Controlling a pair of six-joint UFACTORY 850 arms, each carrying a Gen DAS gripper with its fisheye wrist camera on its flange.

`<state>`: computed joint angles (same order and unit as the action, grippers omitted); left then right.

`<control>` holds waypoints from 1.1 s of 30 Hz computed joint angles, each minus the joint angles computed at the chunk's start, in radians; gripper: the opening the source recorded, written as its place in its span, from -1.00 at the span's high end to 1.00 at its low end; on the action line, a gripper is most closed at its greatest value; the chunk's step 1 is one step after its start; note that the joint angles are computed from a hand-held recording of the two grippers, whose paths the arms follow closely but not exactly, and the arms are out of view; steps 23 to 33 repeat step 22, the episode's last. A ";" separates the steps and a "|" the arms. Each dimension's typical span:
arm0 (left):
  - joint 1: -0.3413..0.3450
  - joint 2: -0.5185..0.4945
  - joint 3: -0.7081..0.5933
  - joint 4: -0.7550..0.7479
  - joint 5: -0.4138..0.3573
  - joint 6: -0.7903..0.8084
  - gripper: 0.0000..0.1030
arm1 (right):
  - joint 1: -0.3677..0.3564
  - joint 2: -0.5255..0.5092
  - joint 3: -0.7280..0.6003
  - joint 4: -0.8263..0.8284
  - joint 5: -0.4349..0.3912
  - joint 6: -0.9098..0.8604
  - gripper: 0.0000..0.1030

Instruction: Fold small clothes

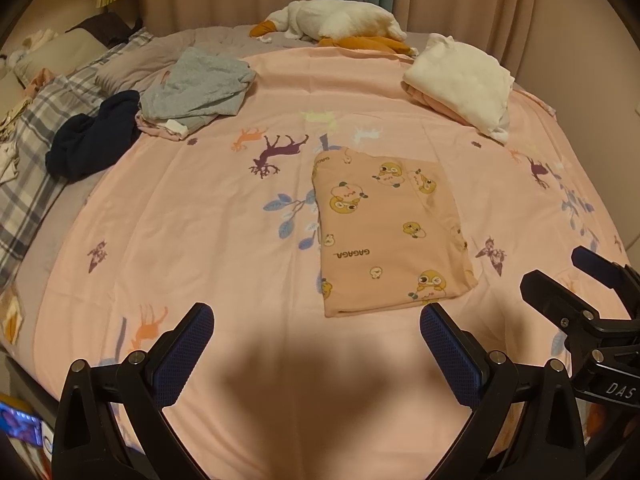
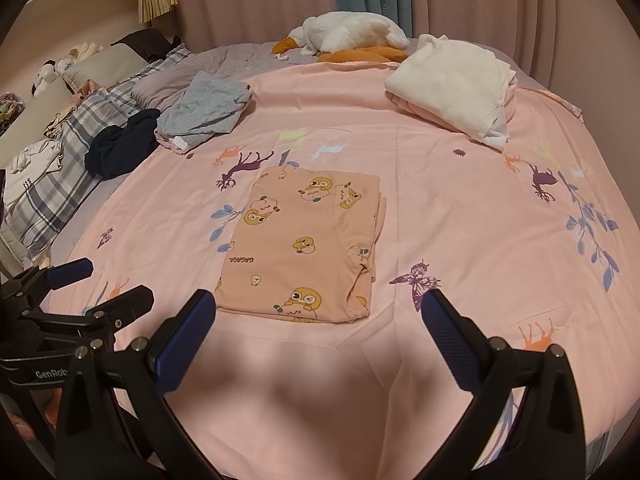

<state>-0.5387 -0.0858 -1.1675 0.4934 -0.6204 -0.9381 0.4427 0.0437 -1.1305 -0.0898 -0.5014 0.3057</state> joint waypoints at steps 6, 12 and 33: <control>0.002 0.001 0.000 -0.003 0.000 0.005 -0.97 | 0.002 -0.001 0.000 -0.001 0.003 -0.004 -1.00; 0.000 0.001 0.001 -0.001 0.000 0.001 -0.97 | 0.004 -0.002 -0.003 -0.003 -0.002 -0.003 -1.00; 0.005 0.004 0.006 -0.010 0.007 0.015 -0.97 | 0.007 0.001 0.002 0.000 -0.003 -0.004 -1.00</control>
